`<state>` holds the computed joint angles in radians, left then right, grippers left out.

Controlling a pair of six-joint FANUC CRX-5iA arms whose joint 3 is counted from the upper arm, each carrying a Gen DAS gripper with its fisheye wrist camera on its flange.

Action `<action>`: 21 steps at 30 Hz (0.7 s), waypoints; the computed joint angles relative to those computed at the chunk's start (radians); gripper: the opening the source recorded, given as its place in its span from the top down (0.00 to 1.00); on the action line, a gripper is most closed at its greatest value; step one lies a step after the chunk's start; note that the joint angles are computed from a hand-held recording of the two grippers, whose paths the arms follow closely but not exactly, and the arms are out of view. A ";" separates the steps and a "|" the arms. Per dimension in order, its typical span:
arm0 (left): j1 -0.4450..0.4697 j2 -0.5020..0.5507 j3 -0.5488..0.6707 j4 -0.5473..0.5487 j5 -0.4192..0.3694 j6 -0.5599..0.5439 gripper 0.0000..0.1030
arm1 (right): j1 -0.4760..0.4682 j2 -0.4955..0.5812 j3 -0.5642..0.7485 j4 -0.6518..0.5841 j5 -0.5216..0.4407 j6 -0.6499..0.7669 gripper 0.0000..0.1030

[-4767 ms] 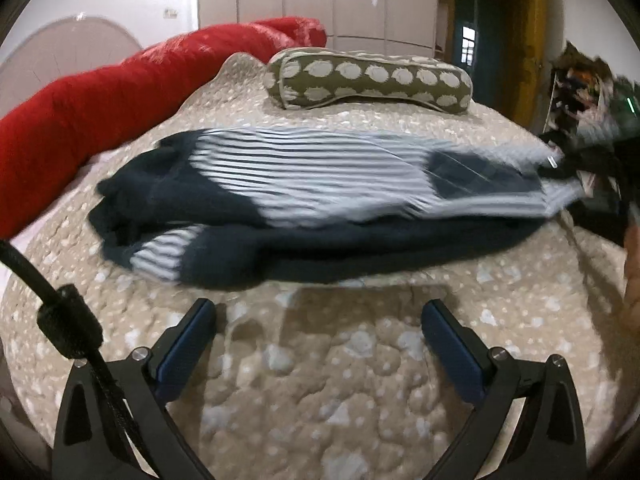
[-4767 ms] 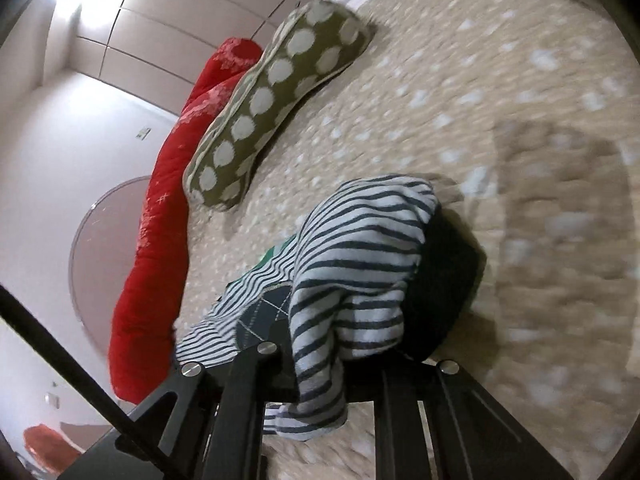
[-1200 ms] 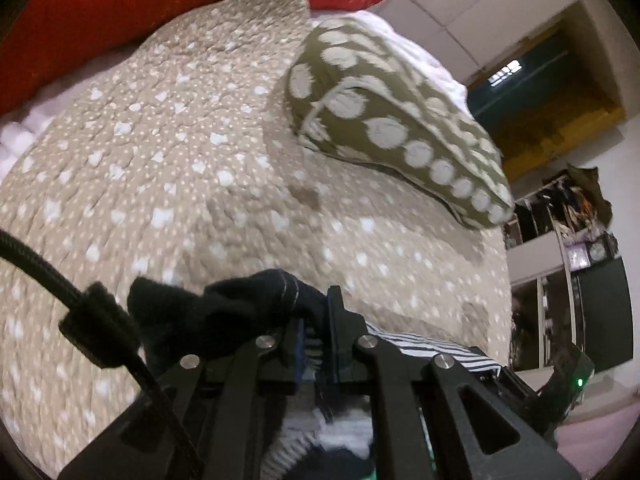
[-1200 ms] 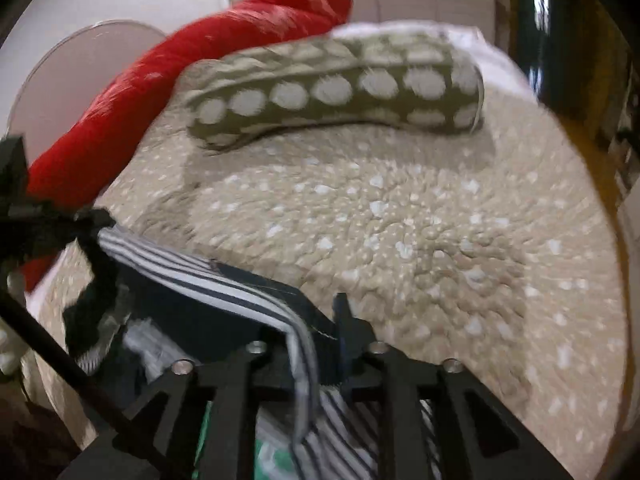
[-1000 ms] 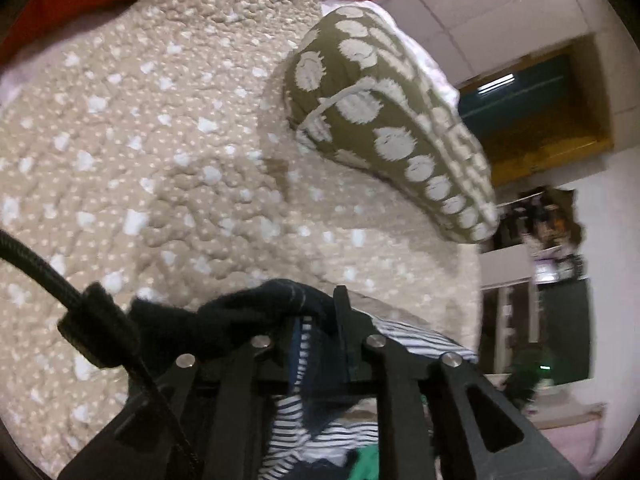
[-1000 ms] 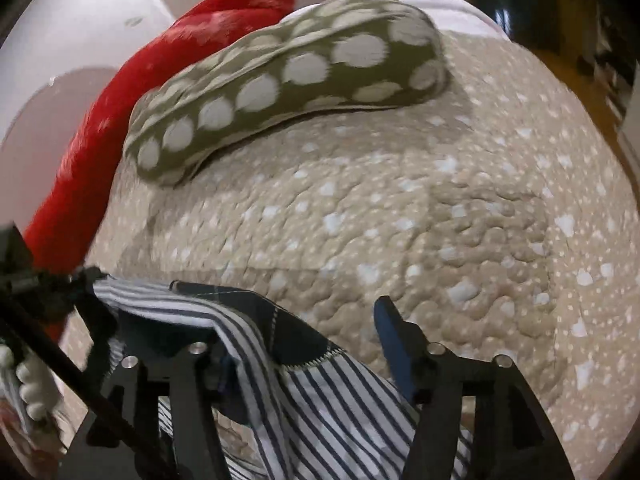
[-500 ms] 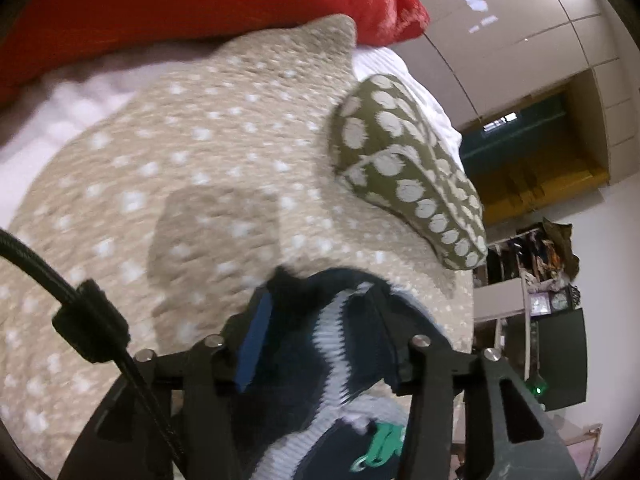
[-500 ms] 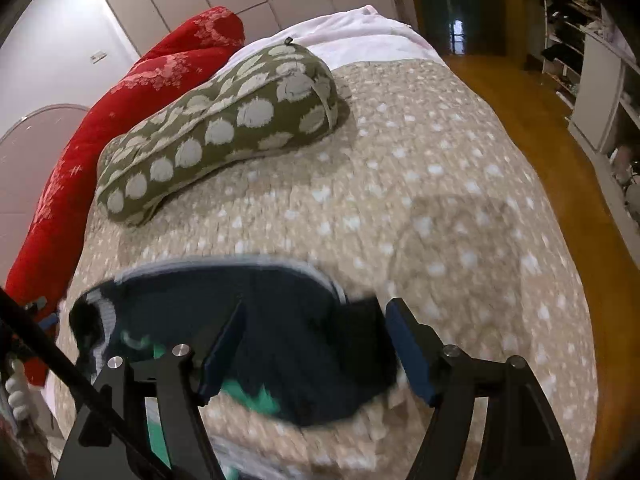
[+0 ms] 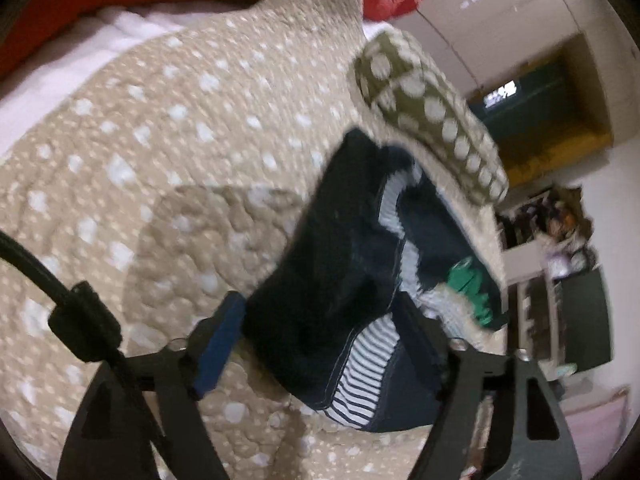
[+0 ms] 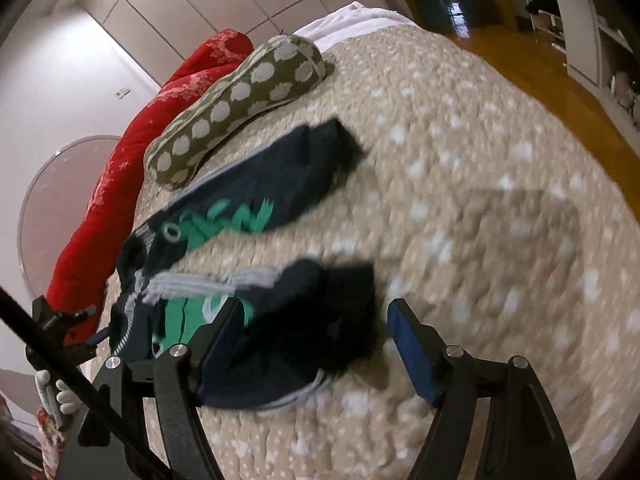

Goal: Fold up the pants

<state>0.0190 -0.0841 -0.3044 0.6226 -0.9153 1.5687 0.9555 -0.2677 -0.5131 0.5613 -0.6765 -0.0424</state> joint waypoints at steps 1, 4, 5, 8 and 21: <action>-0.027 0.005 0.013 -0.043 0.021 0.027 0.24 | 0.010 0.005 -0.013 0.042 0.002 -0.046 0.24; -0.076 0.014 0.050 -0.148 0.053 0.119 0.28 | 0.023 0.026 -0.036 0.145 0.021 -0.153 0.23; -0.086 0.021 0.063 -0.165 0.051 0.141 0.53 | 0.024 0.035 -0.033 0.155 0.022 -0.166 0.23; -0.085 0.053 0.094 -0.141 -0.008 0.140 0.98 | 0.017 0.052 -0.007 0.106 0.045 -0.114 0.71; -0.004 -0.154 0.012 -0.120 -0.034 0.131 0.98 | 0.043 -0.105 -0.112 0.131 0.171 -0.272 0.85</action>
